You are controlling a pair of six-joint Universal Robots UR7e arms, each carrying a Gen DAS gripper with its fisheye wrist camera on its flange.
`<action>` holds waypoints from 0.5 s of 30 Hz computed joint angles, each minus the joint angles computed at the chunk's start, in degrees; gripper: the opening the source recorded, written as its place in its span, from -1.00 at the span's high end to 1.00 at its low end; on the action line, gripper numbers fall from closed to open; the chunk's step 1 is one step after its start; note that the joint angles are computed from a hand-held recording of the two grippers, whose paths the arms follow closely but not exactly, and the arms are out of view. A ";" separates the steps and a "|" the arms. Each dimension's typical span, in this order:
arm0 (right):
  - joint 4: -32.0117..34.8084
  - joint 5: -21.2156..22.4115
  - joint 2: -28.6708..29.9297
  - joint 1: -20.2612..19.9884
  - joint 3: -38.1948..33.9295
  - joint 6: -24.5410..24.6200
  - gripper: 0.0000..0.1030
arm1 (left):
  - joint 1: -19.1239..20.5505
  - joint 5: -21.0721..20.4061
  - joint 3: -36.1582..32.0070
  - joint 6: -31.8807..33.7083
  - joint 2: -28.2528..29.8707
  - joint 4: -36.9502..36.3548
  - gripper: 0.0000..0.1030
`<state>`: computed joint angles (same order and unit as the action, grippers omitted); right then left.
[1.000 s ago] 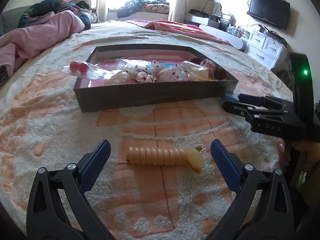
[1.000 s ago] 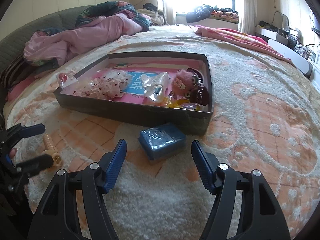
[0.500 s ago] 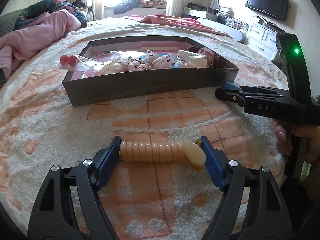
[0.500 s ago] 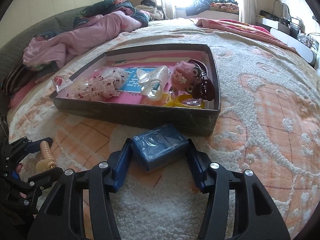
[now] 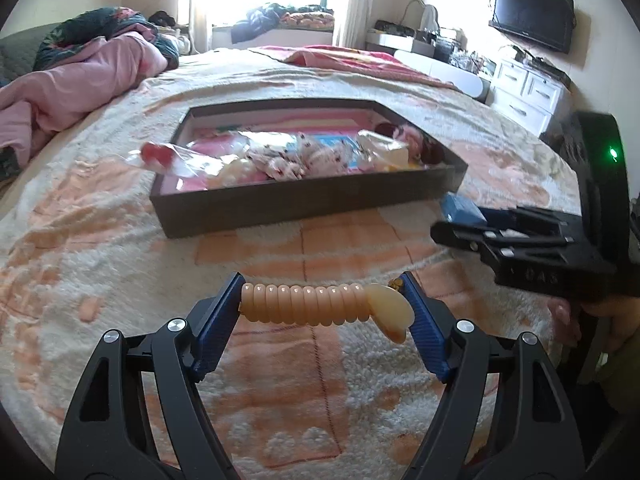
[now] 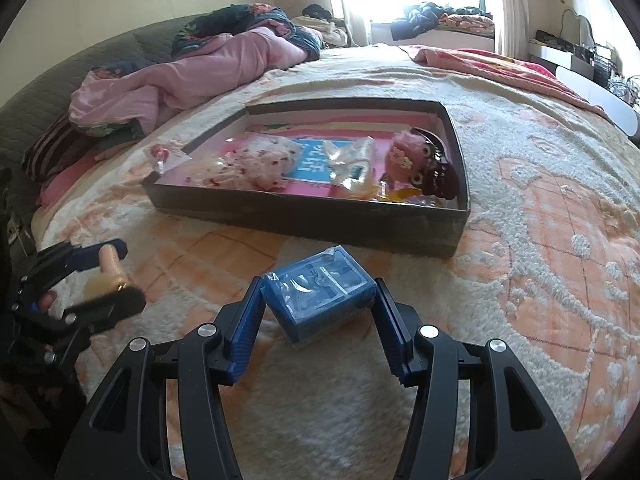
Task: Organize jewelry
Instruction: 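Grasp the beige coiled hair tie with left tool while right tool grasps the small blue box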
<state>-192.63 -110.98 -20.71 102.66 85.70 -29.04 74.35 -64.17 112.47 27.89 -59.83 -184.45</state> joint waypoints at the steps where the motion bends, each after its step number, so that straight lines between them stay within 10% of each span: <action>1: -0.12 0.19 -0.03 0.16 0.12 -0.04 0.00 | -0.03 0.03 -0.01 -0.11 -0.13 -0.14 -0.33; 15: -2.11 1.59 -0.32 2.00 0.62 -0.94 0.00 | 0.59 0.20 -2.27 -0.13 -0.73 -2.06 -0.33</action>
